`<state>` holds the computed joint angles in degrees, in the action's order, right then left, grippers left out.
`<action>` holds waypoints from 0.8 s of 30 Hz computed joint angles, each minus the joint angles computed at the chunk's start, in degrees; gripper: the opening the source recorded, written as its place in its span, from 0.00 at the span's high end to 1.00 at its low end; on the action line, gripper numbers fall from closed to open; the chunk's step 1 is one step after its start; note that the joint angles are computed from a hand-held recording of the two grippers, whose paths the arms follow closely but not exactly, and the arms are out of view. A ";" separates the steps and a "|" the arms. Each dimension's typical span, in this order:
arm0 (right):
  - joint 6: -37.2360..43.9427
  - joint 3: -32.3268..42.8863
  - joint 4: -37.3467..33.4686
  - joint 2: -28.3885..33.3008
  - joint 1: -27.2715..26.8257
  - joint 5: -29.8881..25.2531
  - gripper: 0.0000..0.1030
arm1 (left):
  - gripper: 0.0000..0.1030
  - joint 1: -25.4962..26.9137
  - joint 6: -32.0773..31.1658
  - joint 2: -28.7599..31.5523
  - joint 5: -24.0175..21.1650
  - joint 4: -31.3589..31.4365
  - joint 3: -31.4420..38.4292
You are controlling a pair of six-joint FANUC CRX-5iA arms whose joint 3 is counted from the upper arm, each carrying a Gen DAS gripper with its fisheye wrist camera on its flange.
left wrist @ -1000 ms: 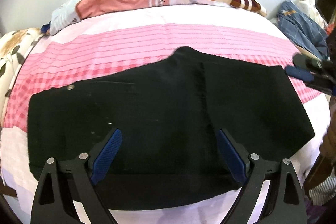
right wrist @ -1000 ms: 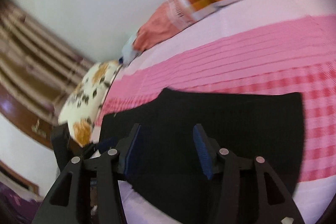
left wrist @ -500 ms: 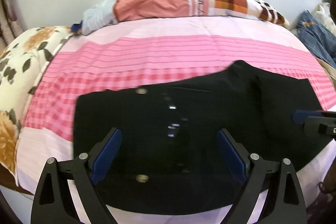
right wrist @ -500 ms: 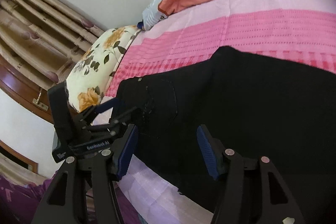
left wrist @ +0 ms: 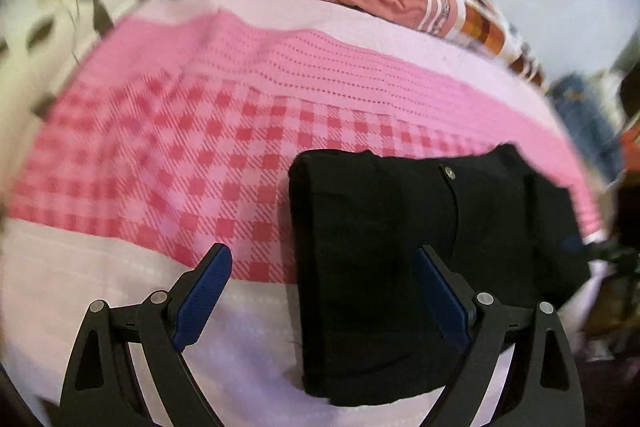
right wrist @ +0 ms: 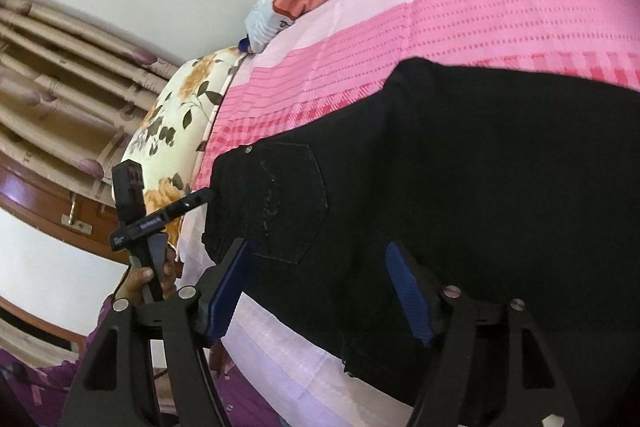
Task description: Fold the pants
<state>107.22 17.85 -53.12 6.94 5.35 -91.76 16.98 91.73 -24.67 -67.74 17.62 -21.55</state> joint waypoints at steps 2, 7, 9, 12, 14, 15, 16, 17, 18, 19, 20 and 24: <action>-0.72 -0.07 0.61 0.04 0.40 0.19 0.34 | 0.11 3.22 -6.15 -0.48 0.56 5.48 -2.85; -2.04 -0.10 1.51 -0.01 0.85 0.88 0.30 | 0.11 4.50 -16.65 3.36 -1.66 13.29 -5.27; -2.84 -0.17 1.87 -0.03 1.13 1.33 0.26 | 0.11 3.62 -19.23 5.41 -2.88 14.81 -4.87; -4.35 -0.22 1.71 0.31 1.32 1.43 0.25 | 0.11 3.19 -21.25 8.58 -4.22 17.97 -3.88; -5.48 -0.19 1.57 0.58 1.46 1.38 0.24 | 0.11 3.09 -22.10 10.57 -5.22 20.35 -3.36; -6.01 -0.20 1.54 0.66 1.56 1.41 0.24 | 0.11 2.77 -22.24 10.97 -5.33 20.40 -2.98; -6.48 -0.25 1.50 0.68 1.65 1.49 0.22 | 0.12 1.82 -22.58 11.59 -5.85 19.39 -1.93; -6.82 -0.33 1.49 0.64 1.73 1.59 0.22 | 0.14 1.07 -22.76 12.05 -6.32 17.75 -0.74; -7.23 -0.46 1.54 0.53 1.87 1.83 0.20 | 0.22 0.25 -23.20 12.87 -7.30 17.27 0.35; -7.36 -0.48 1.48 0.53 1.93 1.97 0.19 | 0.46 0.03 -23.73 13.38 -8.03 17.97 0.61; -7.54 -0.57 1.47 0.45 2.07 2.16 0.19 | 0.50 -0.46 -23.94 13.32 -7.80 17.24 1.02; -7.65 -0.83 1.87 0.04 3.06 2.71 0.19 | 0.56 0.09 -26.21 12.68 -6.61 18.02 -0.48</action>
